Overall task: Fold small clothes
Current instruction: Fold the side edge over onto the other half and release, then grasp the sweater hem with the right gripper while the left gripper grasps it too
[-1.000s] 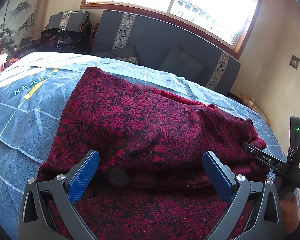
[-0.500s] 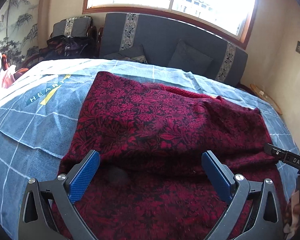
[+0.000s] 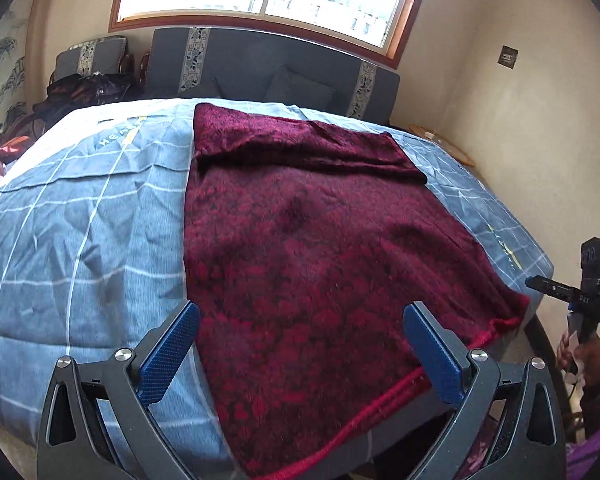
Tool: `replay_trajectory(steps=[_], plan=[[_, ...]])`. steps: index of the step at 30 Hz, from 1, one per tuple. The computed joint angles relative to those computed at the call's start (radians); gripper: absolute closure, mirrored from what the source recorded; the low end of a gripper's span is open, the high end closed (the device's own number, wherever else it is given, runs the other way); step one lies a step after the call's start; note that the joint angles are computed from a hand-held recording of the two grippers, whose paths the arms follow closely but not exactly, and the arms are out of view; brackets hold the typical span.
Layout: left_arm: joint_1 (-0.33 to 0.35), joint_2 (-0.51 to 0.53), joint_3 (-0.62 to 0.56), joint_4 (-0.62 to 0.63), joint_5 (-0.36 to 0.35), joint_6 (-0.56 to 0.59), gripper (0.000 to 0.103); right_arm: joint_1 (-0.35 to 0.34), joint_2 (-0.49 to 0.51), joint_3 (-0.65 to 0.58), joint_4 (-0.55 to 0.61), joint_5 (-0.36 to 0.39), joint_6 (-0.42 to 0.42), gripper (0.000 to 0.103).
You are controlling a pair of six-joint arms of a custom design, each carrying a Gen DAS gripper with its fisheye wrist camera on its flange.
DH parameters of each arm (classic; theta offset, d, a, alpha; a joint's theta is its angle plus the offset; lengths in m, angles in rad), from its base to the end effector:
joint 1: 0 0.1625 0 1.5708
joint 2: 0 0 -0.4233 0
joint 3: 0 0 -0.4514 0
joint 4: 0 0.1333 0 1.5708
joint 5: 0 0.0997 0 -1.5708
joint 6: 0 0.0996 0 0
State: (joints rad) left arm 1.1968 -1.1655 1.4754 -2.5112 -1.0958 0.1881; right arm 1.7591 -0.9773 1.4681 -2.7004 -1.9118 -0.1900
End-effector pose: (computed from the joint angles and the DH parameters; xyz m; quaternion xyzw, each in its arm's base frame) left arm -0.1000 -0.7445 0.4011 0.1862 0.9080 -0.3208 0.1947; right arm 0.2425 -0.7385 0.2847 0.1236 -0.9290 0.3093 0.1614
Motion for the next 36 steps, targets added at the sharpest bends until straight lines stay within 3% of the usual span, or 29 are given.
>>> replay_trajectory(steps=[3, 7, 11, 12, 13, 14, 16, 21, 23, 26, 28, 30, 35, 36], plan=[[-0.009, -0.023, 0.047, 0.018, 0.041, 0.011, 0.003, -0.008, -0.017, 0.037, -0.03, 0.015, 0.026, 0.022], [-0.015, -0.034, 0.067, 0.055, 0.073, -0.002, 0.016, -0.007, 0.002, 0.034, -0.034, 0.079, 0.064, 0.022], [0.01, -0.048, 0.069, 0.076, 0.023, -0.074, 0.016, 0.028, 0.05, 0.01, -0.003, 0.02, 0.051, 0.022], [0.015, -0.051, 0.071, 0.081, 0.015, -0.088, 0.016, 0.035, 0.066, 0.001, 0.007, -0.01, 0.052, 0.028], [0.02, -0.056, 0.073, 0.092, 0.007, -0.101, 0.016, 0.036, 0.077, -0.004, 0.011, -0.036, 0.058, 0.067], [0.023, -0.062, 0.078, 0.104, 0.004, -0.113, 0.016, 0.03, 0.08, -0.008, 0.032, -0.053, 0.09, 0.084], [0.026, -0.076, 0.093, 0.112, -0.001, -0.122, 0.016, 0.0, 0.036, 0.038, -0.002, 0.039, 0.166, 0.088], [0.04, -0.087, 0.102, 0.123, -0.039, -0.135, 0.016, -0.065, -0.065, 0.154, -0.067, 0.25, 0.248, 0.087], [0.051, -0.075, 0.083, 0.154, -0.063, -0.167, 0.016, -0.06, -0.071, 0.163, -0.075, 0.211, 0.228, 0.083], [0.063, -0.064, 0.069, 0.154, -0.098, -0.188, 0.016, -0.063, -0.073, 0.162, -0.084, 0.233, 0.222, 0.078], [0.07, -0.06, 0.061, 0.157, -0.122, -0.203, 0.016, -0.066, -0.065, 0.144, -0.075, 0.245, 0.227, 0.054], [0.073, -0.059, 0.055, 0.163, -0.139, -0.217, 0.016, -0.067, -0.059, 0.134, -0.068, 0.251, 0.223, 0.043], [0.084, -0.052, 0.037, 0.169, -0.184, -0.238, 0.019, -0.054, -0.03, 0.096, -0.039, 0.185, 0.225, 0.044], [0.086, -0.048, 0.031, 0.173, -0.194, -0.245, 0.026, -0.056, -0.024, 0.088, -0.028, 0.187, 0.226, 0.05]])
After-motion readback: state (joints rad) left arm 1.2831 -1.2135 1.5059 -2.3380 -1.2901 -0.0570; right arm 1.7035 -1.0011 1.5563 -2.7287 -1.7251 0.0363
